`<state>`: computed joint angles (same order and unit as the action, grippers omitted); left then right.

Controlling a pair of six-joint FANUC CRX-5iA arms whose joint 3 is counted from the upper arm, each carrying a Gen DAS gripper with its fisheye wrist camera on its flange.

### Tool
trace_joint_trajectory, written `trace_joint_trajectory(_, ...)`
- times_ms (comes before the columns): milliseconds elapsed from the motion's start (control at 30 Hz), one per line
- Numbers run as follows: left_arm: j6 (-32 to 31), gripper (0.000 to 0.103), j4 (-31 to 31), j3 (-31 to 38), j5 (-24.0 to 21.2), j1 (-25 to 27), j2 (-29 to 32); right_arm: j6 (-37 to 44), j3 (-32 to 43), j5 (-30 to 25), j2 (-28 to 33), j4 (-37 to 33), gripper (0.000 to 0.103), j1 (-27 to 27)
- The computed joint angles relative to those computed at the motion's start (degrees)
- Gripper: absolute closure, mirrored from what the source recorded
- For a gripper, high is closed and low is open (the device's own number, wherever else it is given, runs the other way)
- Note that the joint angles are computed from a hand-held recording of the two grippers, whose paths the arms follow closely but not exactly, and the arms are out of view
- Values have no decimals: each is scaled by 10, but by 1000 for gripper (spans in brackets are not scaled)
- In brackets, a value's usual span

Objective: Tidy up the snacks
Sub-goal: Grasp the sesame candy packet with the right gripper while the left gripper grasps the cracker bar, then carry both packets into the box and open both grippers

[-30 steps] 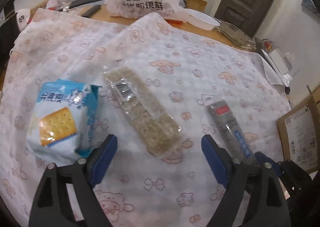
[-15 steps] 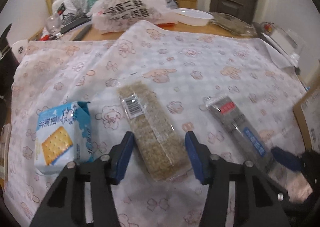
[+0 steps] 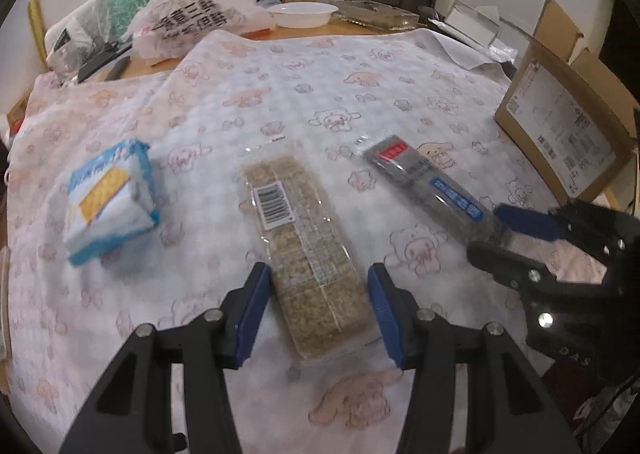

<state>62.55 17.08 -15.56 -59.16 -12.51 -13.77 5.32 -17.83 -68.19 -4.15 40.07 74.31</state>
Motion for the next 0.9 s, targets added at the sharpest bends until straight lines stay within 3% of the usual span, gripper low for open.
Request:
trace_joint_trajectory(167,27,55,1,-10,-6,17,-14,-12,0,-28,-8,-11,65,34)
trace_joint_trajectory(233,9,48,36,-22,-6,33,-14,-9,-3,-24,-13,-14,65,38)
trace_joint_trajectory(367,40,44,21,-10,10,27,-1,-10,-11,-3,-17,0,56,25)
trace_joint_trajectory(467,46,44,1,2,22,10,10,20,-5,14,-7,-5,56,8)
trace_joint_trajectory(600,64,57,-33,12,45,-11,17,45,-3,22,5,8,57,-5)
trace_joint_trajectory(667,70,63,-46,16,55,-17,21,53,-4,31,6,10,63,-13)
trace_joint_trajectory(900,56,64,-30,12,60,-10,23,56,-5,34,10,22,68,-17)
